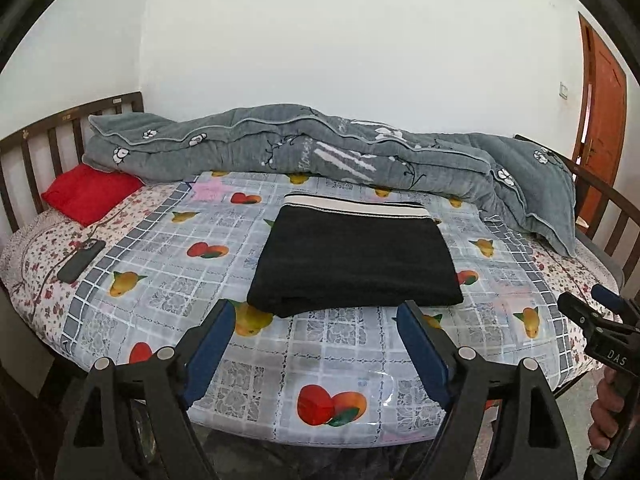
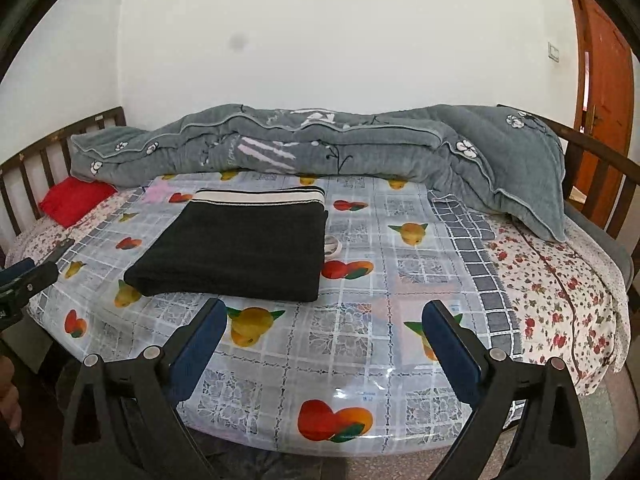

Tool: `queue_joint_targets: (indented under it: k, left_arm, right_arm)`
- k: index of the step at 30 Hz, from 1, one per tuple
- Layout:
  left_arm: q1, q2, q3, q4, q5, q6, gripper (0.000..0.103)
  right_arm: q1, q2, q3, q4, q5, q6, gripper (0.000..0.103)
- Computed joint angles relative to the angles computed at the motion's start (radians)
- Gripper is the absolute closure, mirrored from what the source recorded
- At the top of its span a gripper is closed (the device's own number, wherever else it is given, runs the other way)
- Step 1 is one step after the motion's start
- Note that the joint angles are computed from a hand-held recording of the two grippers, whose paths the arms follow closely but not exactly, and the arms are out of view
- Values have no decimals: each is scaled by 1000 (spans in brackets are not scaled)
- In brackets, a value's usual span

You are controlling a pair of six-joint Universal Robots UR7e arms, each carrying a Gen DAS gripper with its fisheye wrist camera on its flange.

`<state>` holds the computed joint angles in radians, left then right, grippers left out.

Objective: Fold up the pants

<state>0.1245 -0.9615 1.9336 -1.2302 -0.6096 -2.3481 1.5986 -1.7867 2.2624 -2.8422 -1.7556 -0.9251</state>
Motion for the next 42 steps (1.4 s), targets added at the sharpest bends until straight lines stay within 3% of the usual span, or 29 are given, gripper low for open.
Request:
queue_joint_targets:
  k: [42]
  left_arm:
    - [-6,11,-12,6,-11,-5,21]
  right_arm:
    - [-23,-34,3,15,-1,0,6]
